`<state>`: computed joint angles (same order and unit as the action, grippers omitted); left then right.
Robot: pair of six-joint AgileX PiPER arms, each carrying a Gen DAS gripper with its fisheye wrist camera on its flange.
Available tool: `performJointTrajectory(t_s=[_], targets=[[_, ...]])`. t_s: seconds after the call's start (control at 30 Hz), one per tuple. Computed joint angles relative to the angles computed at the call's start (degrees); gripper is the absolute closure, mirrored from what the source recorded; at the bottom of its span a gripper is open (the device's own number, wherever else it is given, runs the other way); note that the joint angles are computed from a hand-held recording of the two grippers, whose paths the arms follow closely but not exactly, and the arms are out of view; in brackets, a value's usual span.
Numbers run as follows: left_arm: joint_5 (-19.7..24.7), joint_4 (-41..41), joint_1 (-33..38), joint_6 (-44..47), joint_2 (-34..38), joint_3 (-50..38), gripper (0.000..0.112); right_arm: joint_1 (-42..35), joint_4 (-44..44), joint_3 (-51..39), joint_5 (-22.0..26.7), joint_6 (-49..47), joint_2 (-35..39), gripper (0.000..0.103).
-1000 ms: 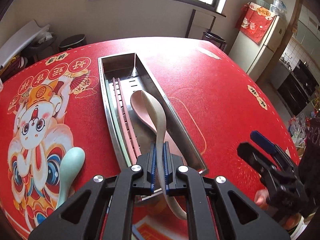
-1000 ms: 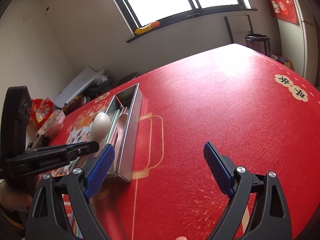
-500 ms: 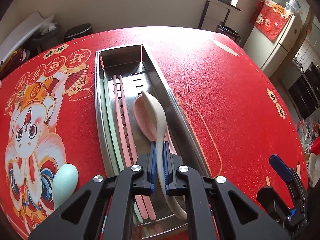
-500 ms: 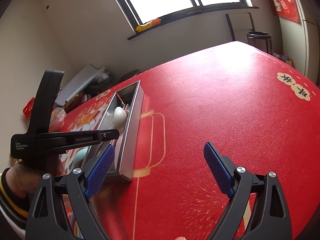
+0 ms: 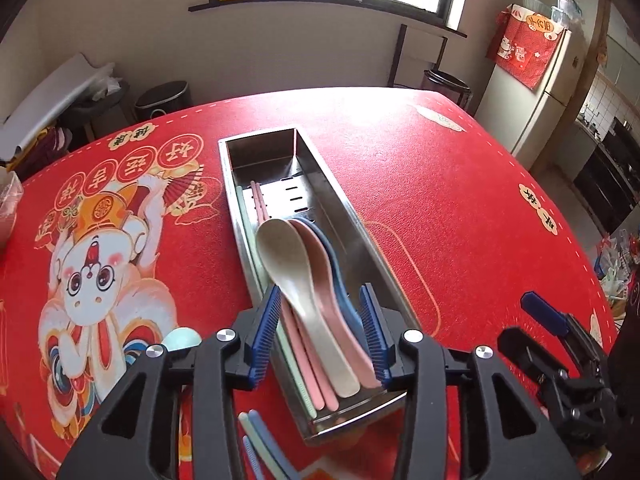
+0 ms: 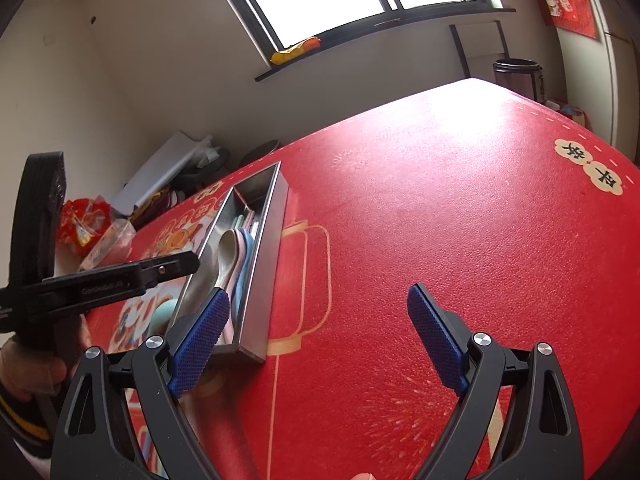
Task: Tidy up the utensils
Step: 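Move the left tool down around the mint spoon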
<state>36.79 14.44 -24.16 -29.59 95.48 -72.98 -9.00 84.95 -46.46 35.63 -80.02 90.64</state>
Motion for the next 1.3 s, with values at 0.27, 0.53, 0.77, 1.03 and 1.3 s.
performJointTrajectory(t_s=[0.27,0.53,0.77,1.03,1.3], targets=[[-3.7,6.2,0.8,-5.5,-14.0,16.5,0.051,0.6,0.6,0.5,-0.2,-0.9,-0.4,0.016],[-5.9,1.5,8.5,1.2,-30.0,29.3,0.029,4.0,-3.9,0.2,-4.8,3.4,-1.7,0.016],[-3.8,-5.8,15.6,13.3,-38.8,33.4,0.019,8.1,-8.4,3.1,-7.8,7.1,-7.0,0.016],[-6.0,-16.5,23.4,26.8,-41.6,36.7,0.019,13.8,-12.8,6.7,-10.8,12.2,-13.1,0.016],[-7.6,-29.1,31.3,44.8,-43.2,39.8,0.019,17.5,-14.1,8.7,-16.5,16.6,-13.6,0.016]])
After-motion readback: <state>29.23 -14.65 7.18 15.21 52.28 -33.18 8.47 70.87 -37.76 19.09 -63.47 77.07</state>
